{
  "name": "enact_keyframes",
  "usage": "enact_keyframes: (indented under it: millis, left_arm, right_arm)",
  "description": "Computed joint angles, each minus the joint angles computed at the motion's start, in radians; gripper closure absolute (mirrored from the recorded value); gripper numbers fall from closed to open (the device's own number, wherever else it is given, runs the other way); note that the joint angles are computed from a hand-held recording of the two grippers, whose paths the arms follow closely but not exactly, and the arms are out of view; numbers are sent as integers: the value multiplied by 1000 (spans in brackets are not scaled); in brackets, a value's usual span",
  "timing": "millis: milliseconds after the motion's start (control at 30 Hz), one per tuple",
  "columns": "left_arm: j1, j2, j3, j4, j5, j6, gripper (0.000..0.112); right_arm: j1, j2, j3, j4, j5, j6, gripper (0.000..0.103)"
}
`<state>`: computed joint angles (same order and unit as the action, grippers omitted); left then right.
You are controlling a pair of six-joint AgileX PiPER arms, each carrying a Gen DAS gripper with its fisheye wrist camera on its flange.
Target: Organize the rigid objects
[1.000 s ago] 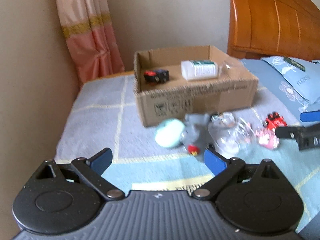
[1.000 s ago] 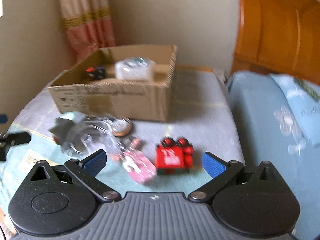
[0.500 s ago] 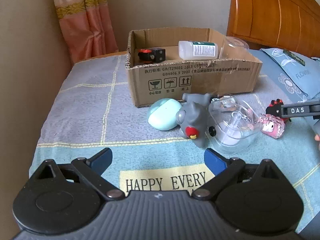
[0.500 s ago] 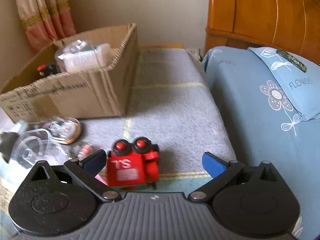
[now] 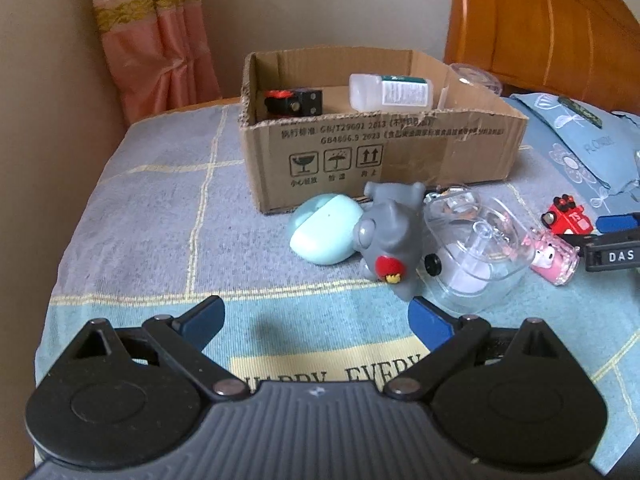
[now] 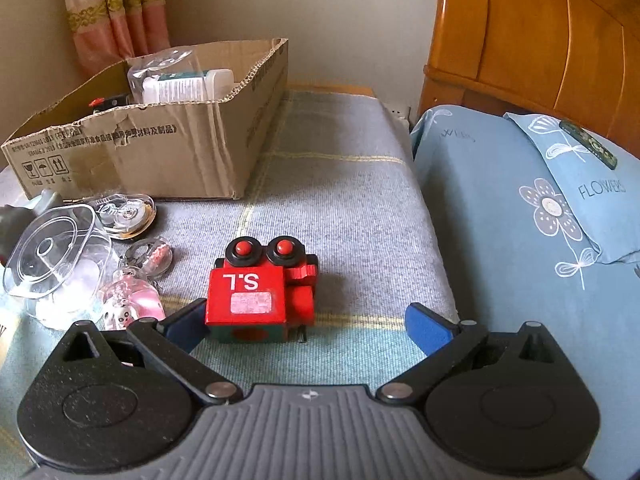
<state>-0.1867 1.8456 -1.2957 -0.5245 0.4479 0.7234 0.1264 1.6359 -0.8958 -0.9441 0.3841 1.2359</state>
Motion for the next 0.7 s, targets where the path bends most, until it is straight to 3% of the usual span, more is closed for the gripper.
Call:
enact_keyframes:
  millis: [100, 267, 400, 467, 567, 700]
  left_arm:
    - [18, 13, -16, -83, 18, 128, 14]
    - [34, 38, -35, -82, 5, 231, 14]
    - [49, 74, -56, -47, -11, 276, 14]
    - [66, 95, -65, -137, -10, 384, 11]
    - [84, 133, -105, -232, 28, 496, 10]
    - [84, 198, -220, -195, 112, 457, 10]
  right_arm:
    - [12, -3, 17, -84, 3, 99, 0]
    - [27, -1, 29, -172, 14, 206, 0]
    - [28, -1, 24, -151, 20, 188, 0]
    - [27, -4, 22, -134, 23, 172, 0]
    - [32, -3, 19, -132, 30, 176, 0]
    - [33, -2, 19, -134, 31, 179, 0]
